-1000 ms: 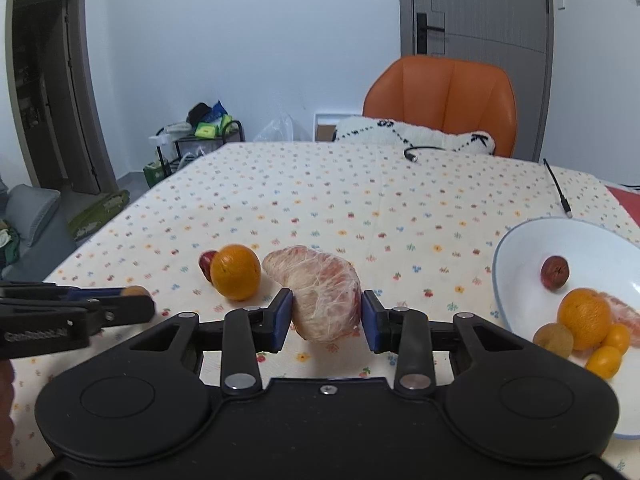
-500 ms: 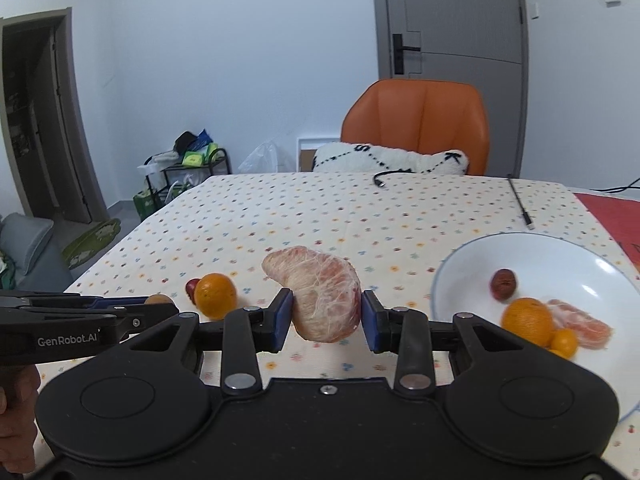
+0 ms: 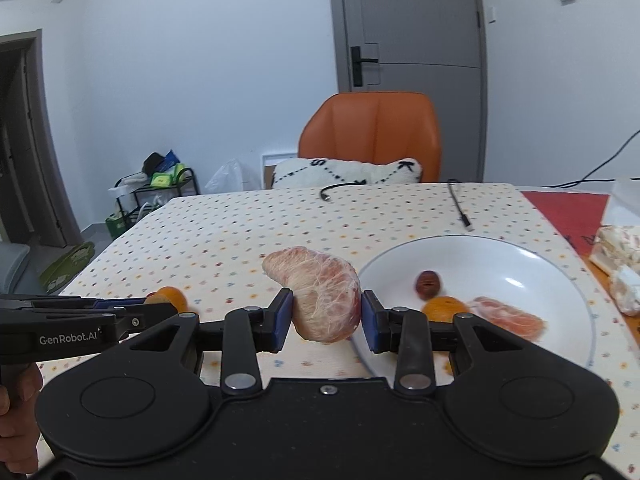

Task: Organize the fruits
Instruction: 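Carry the green fruit in the left tool while the right tool carries the pomelo segment to the bowl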

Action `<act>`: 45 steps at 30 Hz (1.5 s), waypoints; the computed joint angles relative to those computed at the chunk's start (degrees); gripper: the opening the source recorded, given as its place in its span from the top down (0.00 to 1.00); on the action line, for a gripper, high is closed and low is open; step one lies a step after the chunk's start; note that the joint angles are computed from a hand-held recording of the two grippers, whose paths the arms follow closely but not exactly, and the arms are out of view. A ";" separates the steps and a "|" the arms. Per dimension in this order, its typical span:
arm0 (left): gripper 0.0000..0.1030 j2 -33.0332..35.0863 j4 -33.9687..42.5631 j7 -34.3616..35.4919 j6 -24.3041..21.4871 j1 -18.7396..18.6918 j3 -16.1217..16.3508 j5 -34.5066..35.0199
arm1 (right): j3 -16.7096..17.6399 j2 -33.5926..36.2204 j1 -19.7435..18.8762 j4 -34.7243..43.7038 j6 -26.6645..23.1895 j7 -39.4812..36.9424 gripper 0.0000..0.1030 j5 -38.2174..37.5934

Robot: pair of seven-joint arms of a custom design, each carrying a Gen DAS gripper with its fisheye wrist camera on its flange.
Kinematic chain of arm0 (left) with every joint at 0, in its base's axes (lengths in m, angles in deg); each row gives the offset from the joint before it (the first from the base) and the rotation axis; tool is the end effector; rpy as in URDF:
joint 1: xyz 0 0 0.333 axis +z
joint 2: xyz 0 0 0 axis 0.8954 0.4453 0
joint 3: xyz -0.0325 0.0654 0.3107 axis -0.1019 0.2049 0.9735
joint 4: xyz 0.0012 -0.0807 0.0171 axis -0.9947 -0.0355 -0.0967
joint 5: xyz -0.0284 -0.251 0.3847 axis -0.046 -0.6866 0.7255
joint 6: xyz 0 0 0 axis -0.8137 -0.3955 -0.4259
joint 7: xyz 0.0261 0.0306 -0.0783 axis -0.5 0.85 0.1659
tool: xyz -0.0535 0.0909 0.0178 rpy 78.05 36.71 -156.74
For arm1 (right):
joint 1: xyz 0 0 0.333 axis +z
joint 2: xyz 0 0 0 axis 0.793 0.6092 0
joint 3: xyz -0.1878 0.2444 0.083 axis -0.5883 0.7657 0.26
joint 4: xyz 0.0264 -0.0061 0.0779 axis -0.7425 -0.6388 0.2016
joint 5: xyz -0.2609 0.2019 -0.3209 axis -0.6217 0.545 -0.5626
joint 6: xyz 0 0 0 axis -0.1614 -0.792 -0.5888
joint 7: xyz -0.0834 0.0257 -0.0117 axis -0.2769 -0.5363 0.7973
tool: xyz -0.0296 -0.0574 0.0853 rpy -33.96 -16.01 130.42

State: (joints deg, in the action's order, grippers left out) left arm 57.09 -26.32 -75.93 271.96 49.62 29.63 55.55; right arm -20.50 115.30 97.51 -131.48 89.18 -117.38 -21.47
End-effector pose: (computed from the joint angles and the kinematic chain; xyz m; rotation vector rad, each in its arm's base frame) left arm 0.7105 -0.2599 0.2820 -1.3477 2.1185 -1.3795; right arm 0.6361 0.5145 0.2903 -1.3906 1.6693 -0.9521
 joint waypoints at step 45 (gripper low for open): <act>0.76 9.12 18.01 -12.74 5.85 -11.32 7.89 6.90 | 7.51 -13.49 -6.09 -21.00 -15.54 18.34 0.66 -3.54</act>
State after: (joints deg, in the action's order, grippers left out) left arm 66.21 -8.31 -88.67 277.81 38.30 37.52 62.45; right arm -12.99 101.81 91.42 -152.48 73.64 -99.04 -25.01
